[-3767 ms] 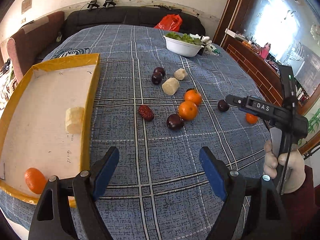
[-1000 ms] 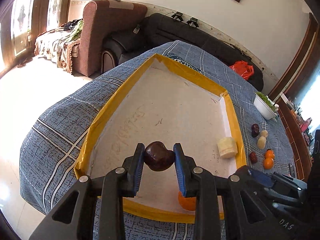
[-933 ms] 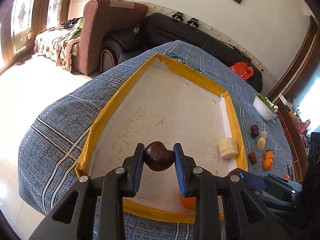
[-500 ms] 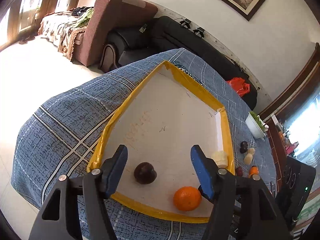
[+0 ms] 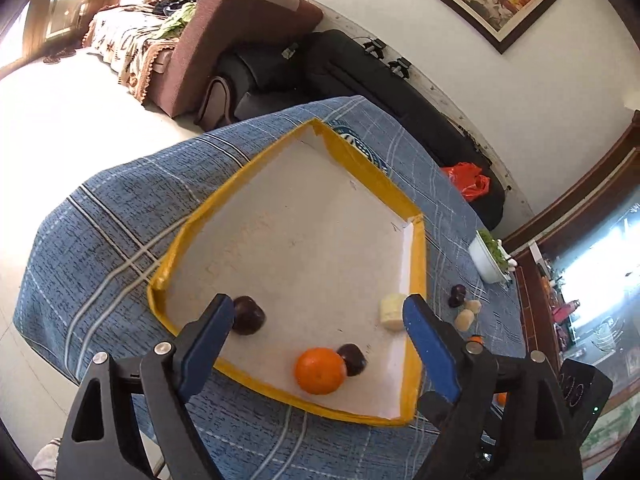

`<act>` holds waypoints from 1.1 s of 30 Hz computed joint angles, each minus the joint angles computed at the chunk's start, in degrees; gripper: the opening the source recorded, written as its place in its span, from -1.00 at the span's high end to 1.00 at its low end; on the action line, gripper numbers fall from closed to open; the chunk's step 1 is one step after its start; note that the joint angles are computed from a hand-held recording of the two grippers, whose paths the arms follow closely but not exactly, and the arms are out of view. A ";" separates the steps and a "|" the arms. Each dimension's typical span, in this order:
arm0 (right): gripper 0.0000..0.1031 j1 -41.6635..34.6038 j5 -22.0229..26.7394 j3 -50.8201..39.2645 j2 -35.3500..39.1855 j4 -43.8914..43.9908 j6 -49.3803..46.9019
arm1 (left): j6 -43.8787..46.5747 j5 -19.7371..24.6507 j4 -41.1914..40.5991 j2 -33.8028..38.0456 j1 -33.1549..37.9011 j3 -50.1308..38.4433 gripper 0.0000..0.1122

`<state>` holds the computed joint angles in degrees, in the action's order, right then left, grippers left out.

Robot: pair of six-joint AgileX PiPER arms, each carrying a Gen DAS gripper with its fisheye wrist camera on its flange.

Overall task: Organize fruits
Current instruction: 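Grasp a mandarin with the left tool while the right tool grasps another mandarin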

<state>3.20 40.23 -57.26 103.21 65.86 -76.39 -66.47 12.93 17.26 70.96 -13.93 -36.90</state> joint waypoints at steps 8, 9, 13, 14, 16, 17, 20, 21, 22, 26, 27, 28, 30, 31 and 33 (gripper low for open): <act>-0.58 -13.73 6.80 4.20 -0.06 2.90 -5.52 | -15.29 6.13 15.61 4.36 -13.76 -6.78 -0.54; -0.60 -15.19 7.39 4.31 0.33 2.75 -6.08 | -15.46 6.93 16.38 5.25 -15.48 -7.95 -0.55; -0.63 -22.47 9.92 3.88 2.10 0.20 -8.33 | -15.03 9.86 18.54 10.06 -21.70 -13.30 -0.55; -0.63 -24.41 10.02 3.82 2.45 -0.39 -9.10 | -14.28 10.31 18.49 11.38 -22.84 -14.70 -0.55; -0.63 -28.29 11.21 2.55 3.69 -1.79 -9.63 | -12.32 10.61 17.98 14.30 -25.13 -17.36 -0.55; -0.64 -30.22 11.60 1.92 4.26 -2.31 -9.80 | -11.21 10.49 17.45 15.75 -26.09 -18.58 -0.55; -0.70 -35.21 12.64 -0.39 6.38 -3.10 -9.46 | -4.66 10.03 12.26 20.67 -27.92 -23.12 -0.55; -0.70 -36.99 13.22 -1.50 7.50 -3.34 -8.91 | -2.43 9.86 10.28 22.04 -28.16 -24.31 -0.55; -0.70 -38.06 13.52 -1.99 8.02 -3.47 -8.36 | -0.53 9.96 8.50 23.56 -28.55 -25.65 -0.55; -0.70 -42.93 15.95 -6.43 11.68 -4.77 -5.32 | 6.50 9.96 1.58 28.97 -29.14 -29.83 -0.55; -0.70 -43.75 16.11 -7.14 12.08 -4.74 -4.99 | 8.22 10.05 -0.14 30.22 -29.24 -30.87 -0.55; -0.70 -44.57 16.48 -8.15 12.55 -4.81 -4.48 | 9.57 10.26 -1.45 31.52 -29.42 -32.01 -0.55; -0.70 -45.60 16.70 -9.57 13.17 -4.71 -3.63 | 11.93 10.88 -3.57 33.51 -29.78 -33.99 -0.55; -0.70 -45.93 16.60 -10.43 13.56 -4.69 -3.13 | 12.87 11.34 -4.31 34.44 -30.03 -35.08 -0.55; -0.70 -46.51 16.53 -12.72 14.63 -4.98 -1.60 | 14.49 12.35 -5.26 36.01 -30.56 -37.07 -0.55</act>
